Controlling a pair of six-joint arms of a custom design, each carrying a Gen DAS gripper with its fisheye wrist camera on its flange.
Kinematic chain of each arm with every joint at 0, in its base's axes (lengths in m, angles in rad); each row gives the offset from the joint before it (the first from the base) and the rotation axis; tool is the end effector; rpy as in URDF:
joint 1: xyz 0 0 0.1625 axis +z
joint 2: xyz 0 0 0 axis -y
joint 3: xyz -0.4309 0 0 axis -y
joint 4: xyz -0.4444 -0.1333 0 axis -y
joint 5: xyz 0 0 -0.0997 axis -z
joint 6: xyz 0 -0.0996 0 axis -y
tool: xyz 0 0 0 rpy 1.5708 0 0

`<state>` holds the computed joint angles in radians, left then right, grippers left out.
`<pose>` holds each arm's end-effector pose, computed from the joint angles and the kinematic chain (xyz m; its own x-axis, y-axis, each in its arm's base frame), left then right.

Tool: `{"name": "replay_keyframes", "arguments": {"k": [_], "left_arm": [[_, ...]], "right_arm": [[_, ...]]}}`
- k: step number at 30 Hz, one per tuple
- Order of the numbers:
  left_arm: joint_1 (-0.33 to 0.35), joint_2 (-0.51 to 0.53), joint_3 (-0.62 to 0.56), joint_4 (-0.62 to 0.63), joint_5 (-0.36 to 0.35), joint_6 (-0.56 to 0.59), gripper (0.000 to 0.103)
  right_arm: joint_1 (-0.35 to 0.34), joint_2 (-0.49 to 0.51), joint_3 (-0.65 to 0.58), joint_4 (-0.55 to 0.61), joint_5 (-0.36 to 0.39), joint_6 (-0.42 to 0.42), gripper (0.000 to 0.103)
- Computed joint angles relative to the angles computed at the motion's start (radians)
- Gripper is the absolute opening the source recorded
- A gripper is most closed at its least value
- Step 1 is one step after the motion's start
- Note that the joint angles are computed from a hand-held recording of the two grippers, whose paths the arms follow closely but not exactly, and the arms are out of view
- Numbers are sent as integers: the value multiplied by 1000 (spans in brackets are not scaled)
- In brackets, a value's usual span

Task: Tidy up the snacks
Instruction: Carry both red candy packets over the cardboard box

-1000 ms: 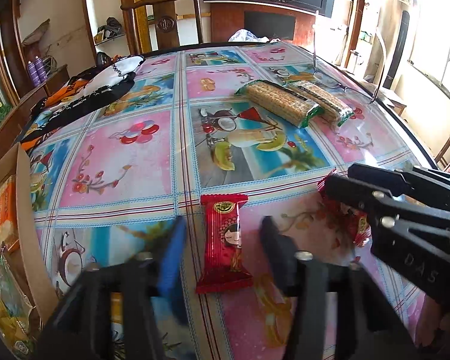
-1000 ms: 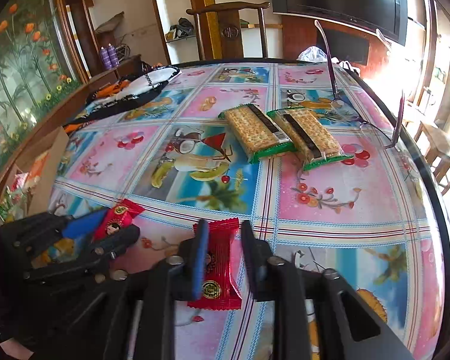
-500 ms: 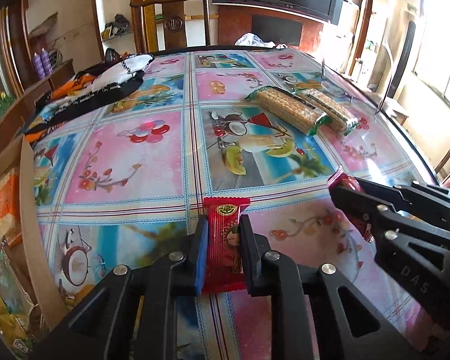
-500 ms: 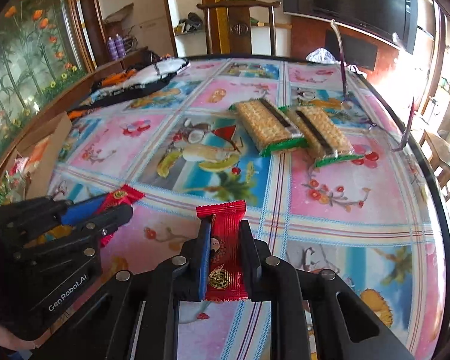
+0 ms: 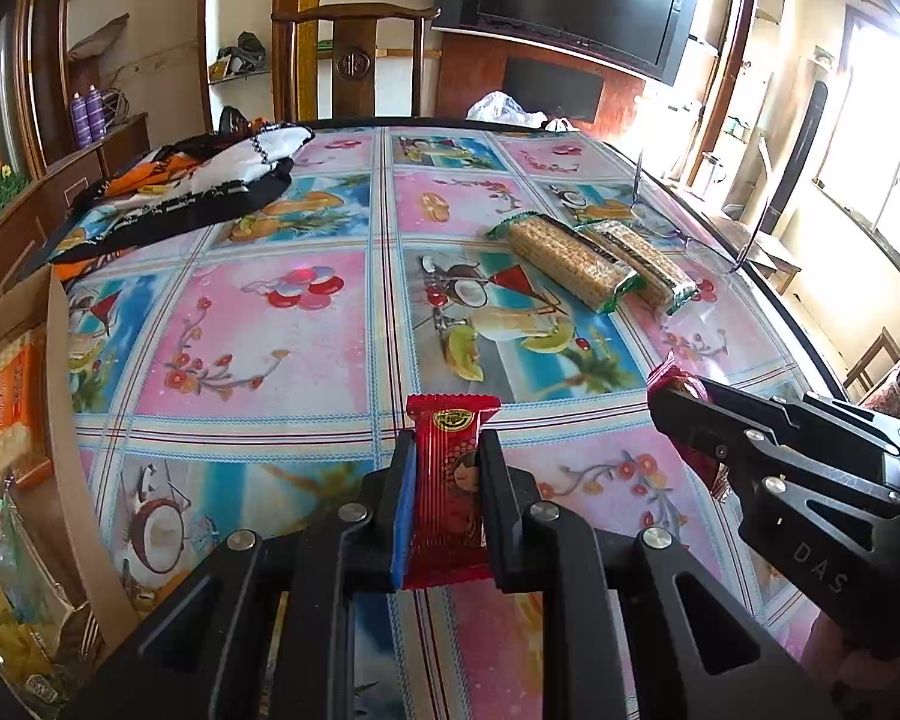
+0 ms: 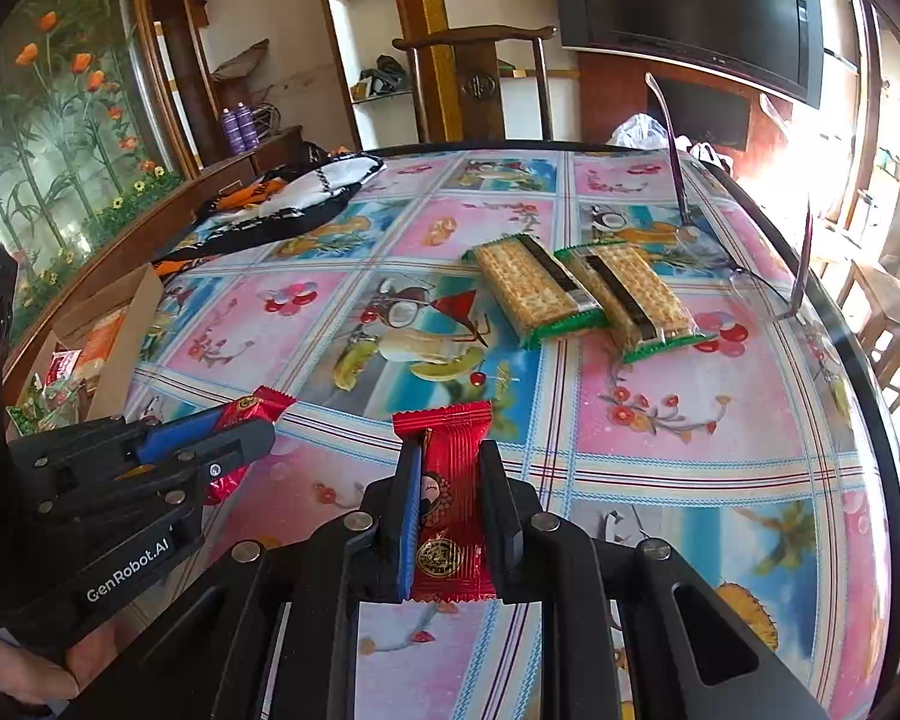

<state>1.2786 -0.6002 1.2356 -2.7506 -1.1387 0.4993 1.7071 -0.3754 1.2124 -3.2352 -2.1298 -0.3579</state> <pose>-0.0759 -0.8600 0.1164 -0.7003 0.4395 -0.5625 0.6626 0.6934 -0.2832 0.1923 -0.8095 0.0067 -0.8042 0.0195 0.5941 -0.3990 0.7232 -0.5638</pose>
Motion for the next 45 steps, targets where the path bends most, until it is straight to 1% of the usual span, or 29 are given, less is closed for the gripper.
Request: {"name": "replay_keyframes", "arguments": {"k": [6, 10, 18, 28, 35, 40, 45], "left_arm": [[-9, -3, 25, -66, 22, 43, 18], [-12, -5, 32, -84, 27, 58, 18], [-17, -9, 47, -133, 32, 84, 18], [-21, -17, 61, -168, 28, 94, 18], [-21, -31, 72, -178, 3, 84, 18], [-21, -51, 89, -190, -5, 69, 19], [-13, -109, 143, -190, -36, 42, 19]], "right_arm": [[6, -1, 9, -23, 15, -23, 19], [10, 6, 7, -31, 18, -44, 19], [10, 10, 3, -39, 14, -48, 19], [11, 19, -6, -64, 4, -61, 19], [9, 44, -36, -92, -28, -79, 19], [5, 40, -32, -104, -29, -32, 19], [16, 23, 7, -153, -19, 17, 19]]}}
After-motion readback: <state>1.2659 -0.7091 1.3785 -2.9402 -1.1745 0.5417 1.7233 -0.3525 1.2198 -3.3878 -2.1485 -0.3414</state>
